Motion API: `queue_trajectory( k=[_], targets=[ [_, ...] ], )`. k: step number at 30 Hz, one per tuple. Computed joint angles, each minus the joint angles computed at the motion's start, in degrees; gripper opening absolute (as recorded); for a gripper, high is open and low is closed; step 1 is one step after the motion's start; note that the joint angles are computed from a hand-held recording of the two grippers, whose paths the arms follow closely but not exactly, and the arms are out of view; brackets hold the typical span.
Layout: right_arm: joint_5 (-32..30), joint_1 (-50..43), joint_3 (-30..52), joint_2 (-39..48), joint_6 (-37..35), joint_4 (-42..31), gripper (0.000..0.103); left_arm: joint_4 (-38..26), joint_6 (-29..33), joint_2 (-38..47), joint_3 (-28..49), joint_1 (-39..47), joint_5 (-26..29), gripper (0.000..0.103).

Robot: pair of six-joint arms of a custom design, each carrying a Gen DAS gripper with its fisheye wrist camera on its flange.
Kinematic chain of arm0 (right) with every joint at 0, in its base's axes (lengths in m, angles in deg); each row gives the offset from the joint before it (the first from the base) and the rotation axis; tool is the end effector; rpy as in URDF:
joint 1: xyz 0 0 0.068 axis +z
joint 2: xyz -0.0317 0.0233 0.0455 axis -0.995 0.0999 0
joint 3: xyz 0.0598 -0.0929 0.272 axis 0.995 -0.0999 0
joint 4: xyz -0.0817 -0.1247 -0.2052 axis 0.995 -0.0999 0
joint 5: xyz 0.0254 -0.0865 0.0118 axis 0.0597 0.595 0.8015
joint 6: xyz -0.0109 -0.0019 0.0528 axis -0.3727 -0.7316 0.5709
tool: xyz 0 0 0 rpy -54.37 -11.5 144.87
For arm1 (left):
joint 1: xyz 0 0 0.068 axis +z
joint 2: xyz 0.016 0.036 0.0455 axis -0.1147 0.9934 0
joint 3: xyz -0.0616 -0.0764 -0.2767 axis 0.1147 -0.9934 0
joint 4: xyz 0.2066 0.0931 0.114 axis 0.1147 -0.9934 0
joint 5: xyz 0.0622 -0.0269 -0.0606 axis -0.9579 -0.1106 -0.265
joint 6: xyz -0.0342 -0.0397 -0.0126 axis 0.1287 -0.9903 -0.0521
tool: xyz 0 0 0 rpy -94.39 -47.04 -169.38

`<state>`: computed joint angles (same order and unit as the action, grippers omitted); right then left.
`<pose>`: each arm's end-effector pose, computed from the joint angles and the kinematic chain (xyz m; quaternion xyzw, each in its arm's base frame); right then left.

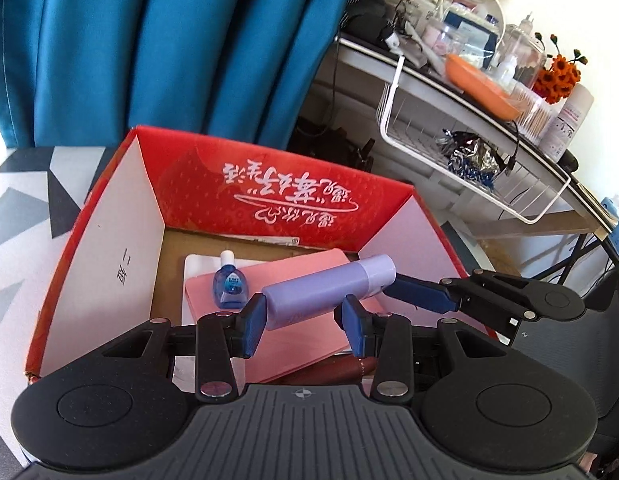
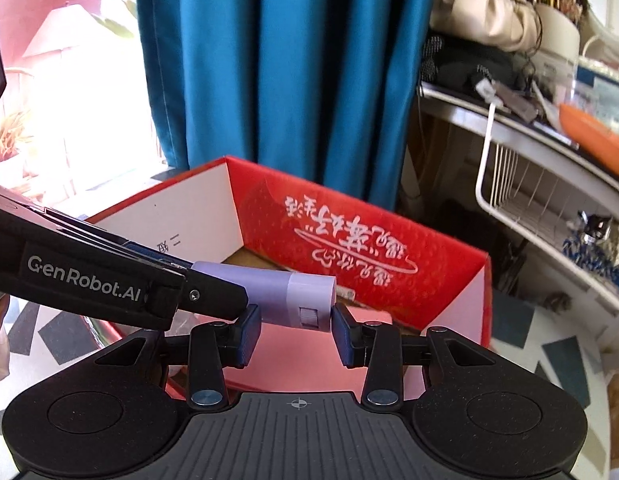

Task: Organize rigid objects
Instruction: 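Lower the power bank onto the pink board and open both tools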

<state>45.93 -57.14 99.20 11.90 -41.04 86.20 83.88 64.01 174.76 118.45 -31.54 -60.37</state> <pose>0.2453 0.1066 0.1836 0.0612 0.8927 -0.0449 0.4442 0.3117 -0.1625 0.2016 0.2890 0.8626 -0.2815 0.3054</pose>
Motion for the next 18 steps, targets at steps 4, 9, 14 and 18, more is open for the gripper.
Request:
queue_trajectory(
  k=[4,9,14,18],
  targets=[
    [-1.6,-1.3,-0.2,0.6,1.8,-0.2,0.036,-0.3,1.6,0.2,0.0,-0.2,0.3,0.043],
    [-1.6,-1.4,-0.5,0.3,4.2,-0.9,0.035,0.6,3.0,-0.7,-0.9,-0.5,0.0,0.043],
    [-0.4,-1.1,-0.6,-0.4,6.8,-2.6,0.038,1.7,4.4,-1.9,-1.6,0.3,0.1,0.046],
    [-0.7,-0.8,-1.9,-2.6,10.6,-2.5,0.063,3.8,5.7,-4.6,-4.1,1.3,-0.4,0.064]
  ],
)
